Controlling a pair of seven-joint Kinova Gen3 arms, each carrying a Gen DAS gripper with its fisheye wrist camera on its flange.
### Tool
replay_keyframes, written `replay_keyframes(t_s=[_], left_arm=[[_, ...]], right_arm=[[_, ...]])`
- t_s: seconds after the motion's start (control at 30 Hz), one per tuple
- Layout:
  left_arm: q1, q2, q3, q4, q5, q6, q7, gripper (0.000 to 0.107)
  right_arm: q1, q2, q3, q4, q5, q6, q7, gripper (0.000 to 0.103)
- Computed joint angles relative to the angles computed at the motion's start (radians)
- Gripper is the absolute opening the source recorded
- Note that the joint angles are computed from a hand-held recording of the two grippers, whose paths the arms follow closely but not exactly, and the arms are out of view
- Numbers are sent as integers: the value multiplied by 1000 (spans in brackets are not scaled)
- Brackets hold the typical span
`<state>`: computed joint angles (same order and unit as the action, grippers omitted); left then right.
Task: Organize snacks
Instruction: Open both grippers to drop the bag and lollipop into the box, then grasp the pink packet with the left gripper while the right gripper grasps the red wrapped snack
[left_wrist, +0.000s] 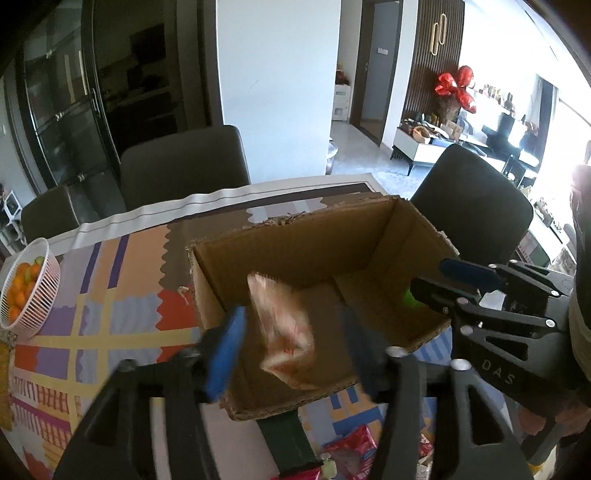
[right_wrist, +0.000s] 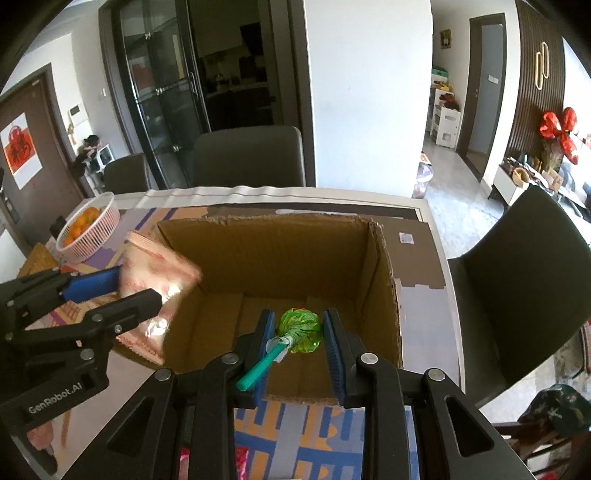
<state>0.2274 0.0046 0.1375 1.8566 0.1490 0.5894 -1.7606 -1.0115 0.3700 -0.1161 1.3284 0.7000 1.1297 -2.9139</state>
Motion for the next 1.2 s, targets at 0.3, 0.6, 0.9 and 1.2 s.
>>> replay_keyframes(t_s=[0.3, 0.6, 0.9, 1.2], left_arm=[[2, -82, 19, 58, -139, -12, 142, 69], [11, -238, -16, 153, -71, -24, 44, 74], [-7, -380, -27, 227, -41, 53, 17, 74], [-47, -466, 38, 322, -116, 48, 62, 75]], right_arm=[[-64, -13, -7, 2, 66, 80, -37, 56], [-127, -24, -42, -34, 108, 197, -47, 60], [-155, -29, -80, -45, 28, 196, -1, 60], [-203, 8, -85, -55, -15, 257, 7, 60]])
